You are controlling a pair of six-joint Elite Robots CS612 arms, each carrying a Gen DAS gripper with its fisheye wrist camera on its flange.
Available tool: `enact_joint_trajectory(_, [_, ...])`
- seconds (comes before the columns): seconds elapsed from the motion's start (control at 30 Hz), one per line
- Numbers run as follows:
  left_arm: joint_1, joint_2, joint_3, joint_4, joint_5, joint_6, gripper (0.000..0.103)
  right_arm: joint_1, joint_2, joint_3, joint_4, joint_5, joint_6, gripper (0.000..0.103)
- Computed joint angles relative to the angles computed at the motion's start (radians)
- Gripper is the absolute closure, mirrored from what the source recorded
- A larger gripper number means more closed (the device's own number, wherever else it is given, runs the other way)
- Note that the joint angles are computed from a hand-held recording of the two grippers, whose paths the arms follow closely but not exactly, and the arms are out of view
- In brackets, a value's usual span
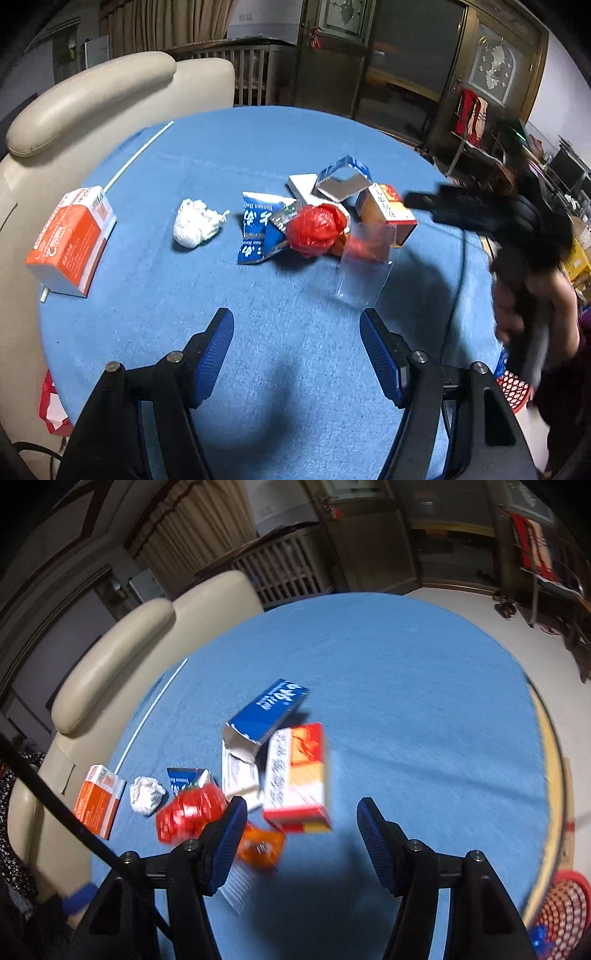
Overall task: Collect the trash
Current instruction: 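Grasp the white-red printed box with the right tool while the left tool grasps the clear container, then carry the box over the wastebasket and open the right tool to drop it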
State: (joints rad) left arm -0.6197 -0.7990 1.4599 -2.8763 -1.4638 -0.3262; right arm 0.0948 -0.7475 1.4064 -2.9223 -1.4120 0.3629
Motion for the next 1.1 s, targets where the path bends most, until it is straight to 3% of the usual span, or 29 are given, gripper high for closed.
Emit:
enact_joint_trajectory(0.2, [0.011, 0.001, -0.003, -0.017, -0.027, 0.043, 0.032, 0.022, 0.066, -0.15, 0.219, -0.067, -0.078, 0.037])
enact_joint_trajectory(0.3, [0.016, 0.008, -0.018, -0.016, -0.072, 0.079, 0.032, 0.024, 0.083, -0.18, 0.252, -0.083, -0.092, 0.039])
enact_joint_trajectory(0.33, [0.017, 0.012, -0.025, -0.014, -0.085, 0.086, 0.032, 0.023, 0.086, -0.182, 0.249, -0.082, -0.091, 0.044])
enact_joint_trajectory(0.37, [0.018, 0.018, -0.036, -0.009, -0.103, 0.092, 0.032, 0.021, 0.086, -0.18, 0.238, -0.078, -0.088, 0.054])
enact_joint_trajectory(0.67, [0.02, 0.102, -0.183, 0.087, -0.214, 0.052, 0.032, -0.03, 0.032, -0.042, 0.107, 0.006, -0.011, 0.055])
enact_joint_trajectory(0.87, [0.008, 0.144, -0.247, 0.115, -0.195, 0.035, 0.032, -0.051, -0.041, 0.109, 0.001, 0.03, -0.025, 0.055])
enact_joint_trajectory(0.9, [0.009, 0.147, -0.249, 0.11, -0.199, 0.027, 0.033, -0.052, -0.051, 0.13, -0.017, 0.027, -0.03, 0.055])
enact_joint_trajectory(0.97, [0.009, 0.152, -0.255, 0.11, -0.201, 0.012, 0.055, -0.054, -0.069, 0.168, -0.052, 0.023, -0.031, 0.055])
enact_joint_trajectory(1.1, [0.005, 0.156, -0.259, 0.122, -0.185, 0.003, 0.062, -0.05, -0.085, 0.218, -0.111, 0.028, -0.004, 0.055])
